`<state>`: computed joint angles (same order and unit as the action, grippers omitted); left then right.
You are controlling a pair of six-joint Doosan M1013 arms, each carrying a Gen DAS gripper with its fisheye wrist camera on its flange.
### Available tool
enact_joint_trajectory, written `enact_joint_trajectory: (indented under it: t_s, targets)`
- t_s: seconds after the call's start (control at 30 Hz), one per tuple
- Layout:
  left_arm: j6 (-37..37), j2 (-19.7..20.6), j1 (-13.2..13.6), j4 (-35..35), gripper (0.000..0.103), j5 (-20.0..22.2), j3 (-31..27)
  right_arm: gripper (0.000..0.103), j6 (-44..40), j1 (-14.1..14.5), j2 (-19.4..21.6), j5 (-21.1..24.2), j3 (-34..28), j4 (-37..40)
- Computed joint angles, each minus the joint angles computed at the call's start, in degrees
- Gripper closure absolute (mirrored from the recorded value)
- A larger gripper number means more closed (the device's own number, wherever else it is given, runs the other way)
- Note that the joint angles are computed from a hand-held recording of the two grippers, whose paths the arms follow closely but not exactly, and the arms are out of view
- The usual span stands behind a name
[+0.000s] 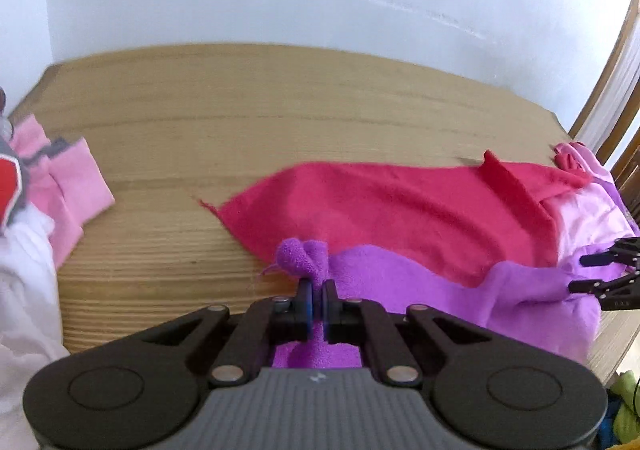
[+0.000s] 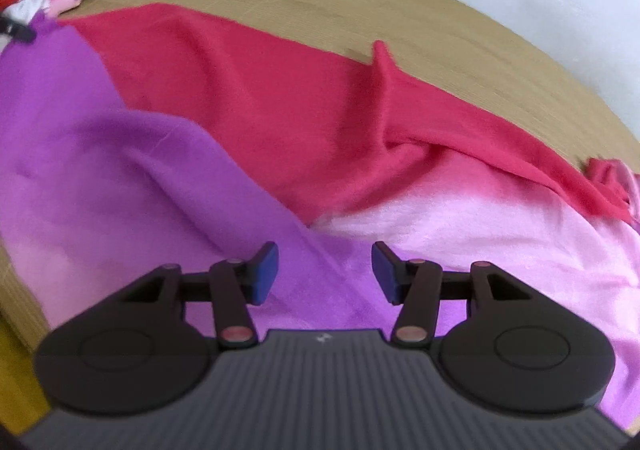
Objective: Fold clothes
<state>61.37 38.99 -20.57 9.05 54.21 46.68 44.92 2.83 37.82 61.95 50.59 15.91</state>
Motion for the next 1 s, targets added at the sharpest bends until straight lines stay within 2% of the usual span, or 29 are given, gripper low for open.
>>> enact_joint_trajectory:
  t_s: [0.07,0.1,0.23,0.27,0.3,0.33,0.4,0.5,0.57,0.63,0.73,0.83,1.0]
  targets:
    - [-1.3,-0.8,-0.2,0.6,0.098,-1.6,1.0,0.049,-1.2,0.1,1.3,2.9,-2.1,0.4]
    - [-2.0,-1.1,-0.3,0.8,0.098,-2.3,1.4,0.049,-1.8,0.5,1.6,3.0,-2.3,-0.3]
    - [-2.9,-2.6,-1.1,2.3,0.098,-2.5,3.1,0.05,-3.1,1.2,1.4,0.6,-1.1,-1.5]
    - [-3.0,-2.9,-1.2,2.1,0.098,-2.6,3.5,0.061,-1.8,1.1,1.8,2.3,-1.9,-0.8]
    - [-3.2,-3.2,-1.3,1.6,0.097,-2.4,3.9,0.096,-1.4,0.8,1.6,3.0,-1.9,0.5]
    - [-3.3,-3.5,-1.4,1.3,0.096,-2.1,4.3,0.099,-1.2,0.6,1.3,3.5,-1.7,1.9]
    - [-3.5,-3.8,-1.9,1.9,0.093,-0.1,5.0,0.099,-4.4,0.1,-1.0,1.0,1.6,5.1]
    - [-4.2,-3.5,-2.6,3.1,0.088,3.3,5.0,0.099,-7.5,-0.8,-3.3,3.0,3.9,8.9]
    - [-3.9,-3.0,-2.5,1.8,0.077,4.4,4.6,0.099,-9.7,-1.1,-4.8,5.2,5.3,9.0]
    - [-4.3,-2.8,-2.7,2.3,0.06,4.7,4.6,0.099,-11.6,-1.3,-6.0,7.6,6.4,6.7]
    - [-4.2,-2.1,-2.7,2.4,0.047,4.5,4.1,0.099,-12.0,-1.3,-7.0,9.1,8.0,2.7]
    - [-4.8,-1.1,-2.7,3.4,0.04,5.1,2.8,0.099,-10.8,-0.9,-8.2,7.8,10.0,-1.0]
    - [-7.0,-1.0,-2.1,4.5,0.035,5.0,3.2,0.099,-8.2,-0.5,-9.6,3.7,12.5,-1.9]
